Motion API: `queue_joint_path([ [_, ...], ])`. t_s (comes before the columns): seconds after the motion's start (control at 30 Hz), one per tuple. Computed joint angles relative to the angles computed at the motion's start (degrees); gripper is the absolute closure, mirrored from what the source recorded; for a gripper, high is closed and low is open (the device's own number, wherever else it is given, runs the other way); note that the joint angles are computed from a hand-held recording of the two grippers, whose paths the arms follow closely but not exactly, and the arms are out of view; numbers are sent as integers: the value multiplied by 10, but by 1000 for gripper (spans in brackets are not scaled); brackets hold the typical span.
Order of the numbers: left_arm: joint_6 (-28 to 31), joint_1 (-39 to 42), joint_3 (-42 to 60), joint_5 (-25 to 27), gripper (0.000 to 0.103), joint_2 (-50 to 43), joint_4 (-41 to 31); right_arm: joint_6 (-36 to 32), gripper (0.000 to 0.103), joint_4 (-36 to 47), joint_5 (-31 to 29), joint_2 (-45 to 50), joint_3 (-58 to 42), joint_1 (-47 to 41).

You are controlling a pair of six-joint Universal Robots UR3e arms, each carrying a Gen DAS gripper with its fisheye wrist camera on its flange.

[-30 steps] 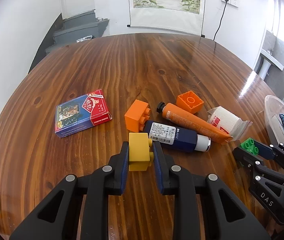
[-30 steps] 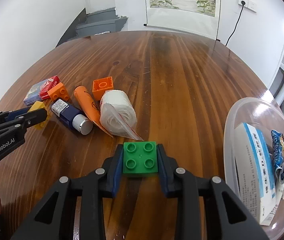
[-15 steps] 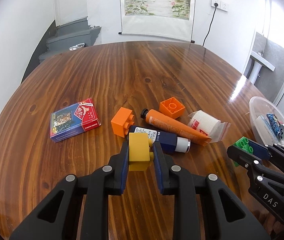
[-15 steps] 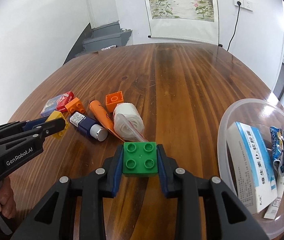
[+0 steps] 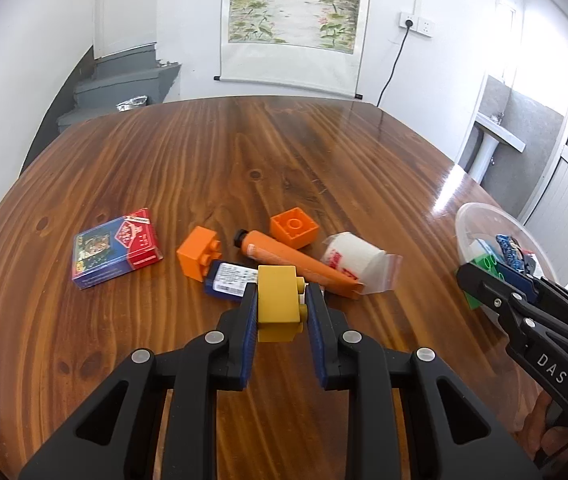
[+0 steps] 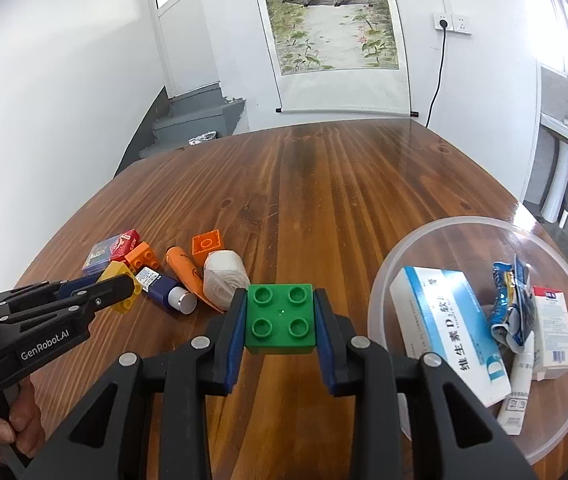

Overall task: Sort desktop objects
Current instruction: 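Carry both blocks over the clear bowl and open both tools to drop them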

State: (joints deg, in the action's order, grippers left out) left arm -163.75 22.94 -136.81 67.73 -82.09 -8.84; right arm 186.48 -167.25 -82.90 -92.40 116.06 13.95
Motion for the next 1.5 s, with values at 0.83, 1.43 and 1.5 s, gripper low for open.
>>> queue_joint_path([
  [0.83, -60, -208, 104, 63, 78, -74, -18, -50, 68, 60, 117, -250, 180, -271],
  [1.43, -96, -330, 241, 60, 78, -164, -58, -117, 68, 175, 200, -356, 219, -419],
  [1.5, -99, -341, 253, 62, 78, -174, -57, -122, 68, 186, 210, -362, 220, -430],
])
